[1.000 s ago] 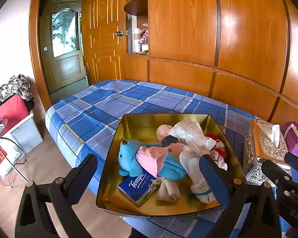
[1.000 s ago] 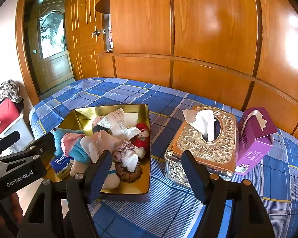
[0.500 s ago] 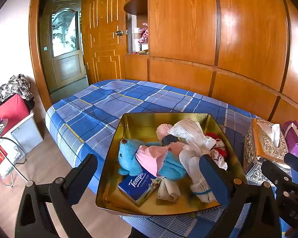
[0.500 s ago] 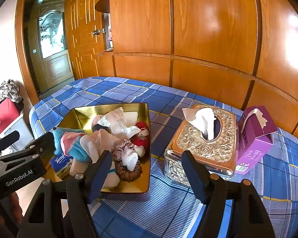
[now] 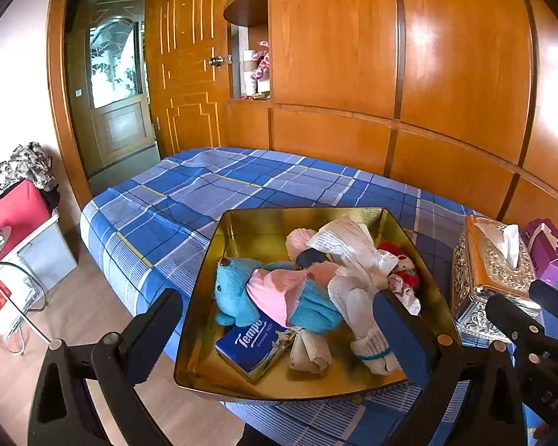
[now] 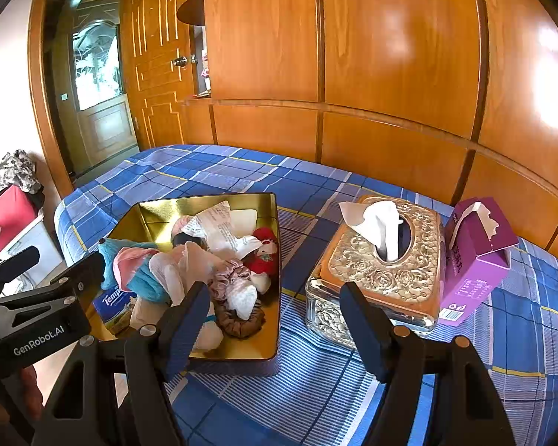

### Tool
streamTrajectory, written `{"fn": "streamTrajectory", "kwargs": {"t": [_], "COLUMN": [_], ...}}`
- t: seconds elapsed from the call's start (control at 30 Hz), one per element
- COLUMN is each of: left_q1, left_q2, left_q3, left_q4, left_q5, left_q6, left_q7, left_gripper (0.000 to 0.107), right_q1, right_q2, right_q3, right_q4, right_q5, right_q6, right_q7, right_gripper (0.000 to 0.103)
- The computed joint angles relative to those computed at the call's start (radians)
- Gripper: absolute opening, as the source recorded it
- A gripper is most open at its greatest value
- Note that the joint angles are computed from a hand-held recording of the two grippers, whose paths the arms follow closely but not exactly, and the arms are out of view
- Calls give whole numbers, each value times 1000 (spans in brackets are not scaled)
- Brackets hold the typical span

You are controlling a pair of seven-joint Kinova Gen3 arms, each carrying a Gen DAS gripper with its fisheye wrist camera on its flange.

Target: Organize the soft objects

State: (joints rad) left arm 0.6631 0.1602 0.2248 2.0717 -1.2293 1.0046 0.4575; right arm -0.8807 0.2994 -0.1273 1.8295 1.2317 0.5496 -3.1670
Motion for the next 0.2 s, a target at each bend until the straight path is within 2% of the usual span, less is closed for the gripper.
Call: {"fn": "streamTrajectory", "kwargs": {"t": [0.13,0.2], "left_q1": [12,9], "left_q2": [7,1], "left_q3": [4,4], "left_q4": [-2,1], "left_q5": [-10,-13], "left_q6": [27,14], "left_q7": [8,6], "left_gripper": [103,103], "right_q1": [-4,-3], "right_q2": [-5,-10], "right_q3": [2,1], "right_q4": [7,12], "right_q5": [18,31], "right_q6": [4,6], "right_q7": [-23,-41], "right_gripper": [73,73]}}
